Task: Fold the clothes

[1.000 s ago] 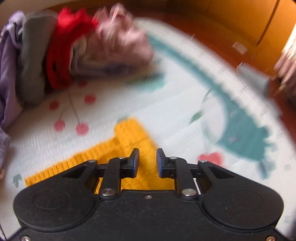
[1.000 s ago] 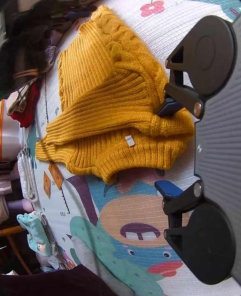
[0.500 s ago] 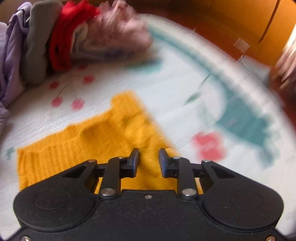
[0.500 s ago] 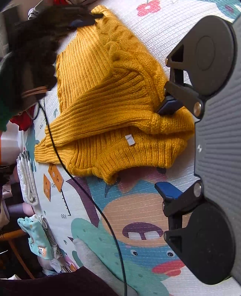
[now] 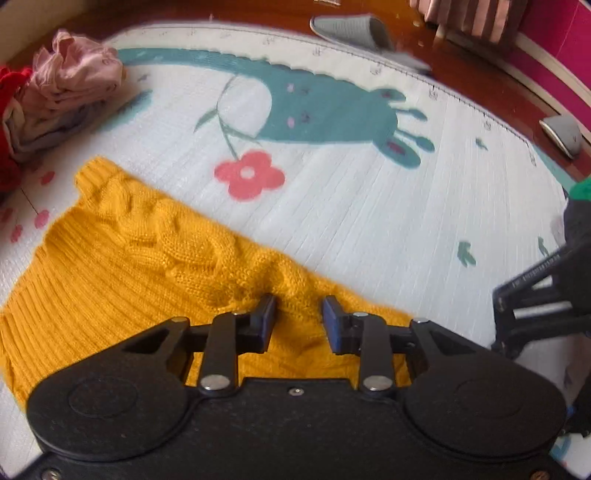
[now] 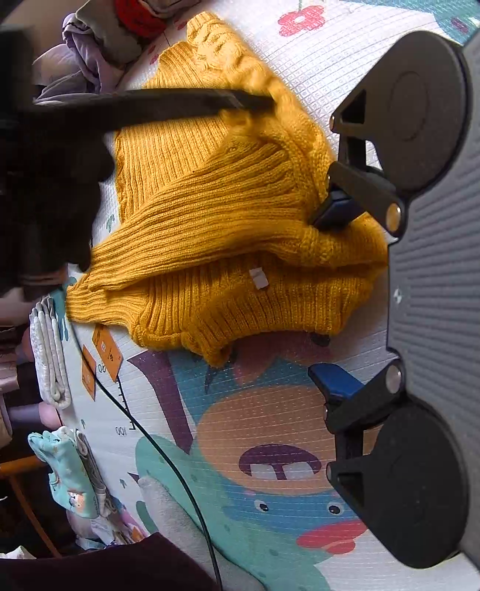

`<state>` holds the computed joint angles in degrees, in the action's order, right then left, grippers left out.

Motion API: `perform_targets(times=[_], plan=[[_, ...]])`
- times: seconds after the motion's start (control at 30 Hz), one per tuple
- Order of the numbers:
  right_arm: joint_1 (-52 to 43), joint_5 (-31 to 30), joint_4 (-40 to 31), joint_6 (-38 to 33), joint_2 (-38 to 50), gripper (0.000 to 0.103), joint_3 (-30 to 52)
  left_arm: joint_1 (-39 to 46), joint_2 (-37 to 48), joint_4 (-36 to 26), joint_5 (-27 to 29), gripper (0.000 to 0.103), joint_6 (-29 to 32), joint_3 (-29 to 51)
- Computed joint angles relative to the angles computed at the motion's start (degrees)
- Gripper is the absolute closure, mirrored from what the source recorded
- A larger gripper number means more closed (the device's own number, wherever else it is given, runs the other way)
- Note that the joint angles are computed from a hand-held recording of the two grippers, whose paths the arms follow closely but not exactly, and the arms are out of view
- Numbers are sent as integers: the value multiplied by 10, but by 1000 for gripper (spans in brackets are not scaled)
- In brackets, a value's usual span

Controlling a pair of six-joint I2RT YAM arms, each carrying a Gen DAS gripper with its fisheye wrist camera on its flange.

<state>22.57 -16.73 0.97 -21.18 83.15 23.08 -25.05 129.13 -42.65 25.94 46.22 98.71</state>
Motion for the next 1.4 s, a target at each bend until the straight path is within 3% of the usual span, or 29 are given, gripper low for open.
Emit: perform_targets(times=[0.03, 0.07, 0.13, 0.27, 0.33, 0.4, 0.47, 0.57, 0.63, 0.7, 0.87, 0.93, 1.23, 1.33, 1.37, 1.4], plan=[[8, 11, 4, 0, -2, 24, -3, -3, -1, -1, -8, 73, -31, 7], [17, 21, 5, 0, -4, 24, -5, -5, 6, -38, -17, 73, -21, 42], [19, 26, 4, 3, -16, 25, -9, -6, 6, -117, -59, 73, 49, 99], [-18, 7, -22, 3, -65, 32, -12, 38, -62, -243, -126, 72, 182, 107], [-39, -5, -38, 1, -88, 32, -10, 77, -102, -280, -138, 65, 237, 97], [-50, -7, -46, -10, -94, 32, -5, 123, -147, -262, -115, 62, 260, 53], [-49, -2, -44, -13, -94, 32, -3, 165, -202, -187, -92, 62, 302, -39], [-39, 8, -35, -10, -78, 32, 1, 208, -260, -20, -94, 62, 342, -198], [-30, 13, -33, -10, -71, 32, 1, 231, -249, -9, -106, 62, 347, -220], [-17, 19, -30, -4, -61, 32, 2, 249, -265, 60, -96, 63, 403, -278], [-10, 25, -30, 3, -52, 32, 9, 258, -250, 136, -110, 64, 505, -317], [-17, 26, -22, 6, -46, 32, 11, 259, -225, 112, -109, 64, 497, -283], [-30, 25, -1, 7, -9, 30, 16, 276, -206, 163, -111, 71, 591, -293], [-29, 27, 4, 9, -13, 31, 15, 271, -205, 171, -115, 88, 602, -295], [-29, 27, 5, 11, -13, 30, 15, 268, -204, 145, -121, 96, 601, -278], [-29, 26, 4, 12, -13, 31, 16, 265, -202, 120, -126, 96, 600, -261]])
